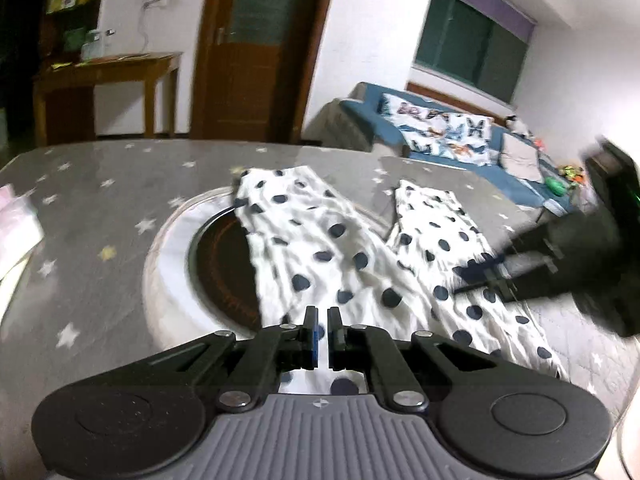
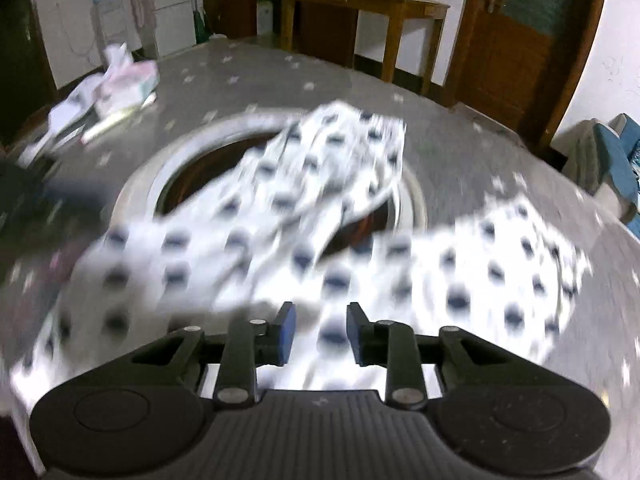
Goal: Fold clothes
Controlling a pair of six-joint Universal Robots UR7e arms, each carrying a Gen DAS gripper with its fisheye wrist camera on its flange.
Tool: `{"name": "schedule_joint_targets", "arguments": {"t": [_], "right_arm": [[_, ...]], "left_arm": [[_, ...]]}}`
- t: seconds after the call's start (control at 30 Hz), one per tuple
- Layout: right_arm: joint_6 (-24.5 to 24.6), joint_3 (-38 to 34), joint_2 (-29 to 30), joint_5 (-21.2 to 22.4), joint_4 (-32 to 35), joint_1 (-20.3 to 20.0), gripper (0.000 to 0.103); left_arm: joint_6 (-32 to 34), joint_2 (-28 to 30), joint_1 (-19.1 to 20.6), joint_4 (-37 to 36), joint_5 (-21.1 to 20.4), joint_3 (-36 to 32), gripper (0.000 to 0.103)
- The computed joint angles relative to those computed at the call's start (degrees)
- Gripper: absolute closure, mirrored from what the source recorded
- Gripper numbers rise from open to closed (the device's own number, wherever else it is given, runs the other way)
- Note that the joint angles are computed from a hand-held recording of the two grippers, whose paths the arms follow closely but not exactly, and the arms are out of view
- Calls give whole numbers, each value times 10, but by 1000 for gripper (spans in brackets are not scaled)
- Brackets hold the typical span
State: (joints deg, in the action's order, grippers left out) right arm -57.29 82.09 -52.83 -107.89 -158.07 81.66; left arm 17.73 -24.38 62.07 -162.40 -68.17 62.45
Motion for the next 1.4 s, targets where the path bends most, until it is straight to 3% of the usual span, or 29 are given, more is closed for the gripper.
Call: {"name": "schedule_joint_targets", "arguments": {"t": [0.13, 0.37, 0.7, 0.87, 1.1, 1.4], "right_arm": [[5, 109, -62, 12, -51, -21, 70], [-16, 216, -118, 37, -125, -48, 64], [6, 286, -166, 62, -174, -74, 62], [14, 282, -182, 61, -132, -74, 62], [31, 211, -155, 70, -106, -67, 62], [33, 53, -50, 56, -109, -70, 62]], "left_arm": [[23, 32, 5, 30, 7, -42, 99], [71, 36, 4, 3, 63, -10, 101], [73, -3, -9, -74, 138, 80, 102], [60, -12, -15, -51, 152, 77, 102], [77, 30, -19, -12, 111, -21, 101], [71, 184, -6, 134, 100, -297, 101]]}}
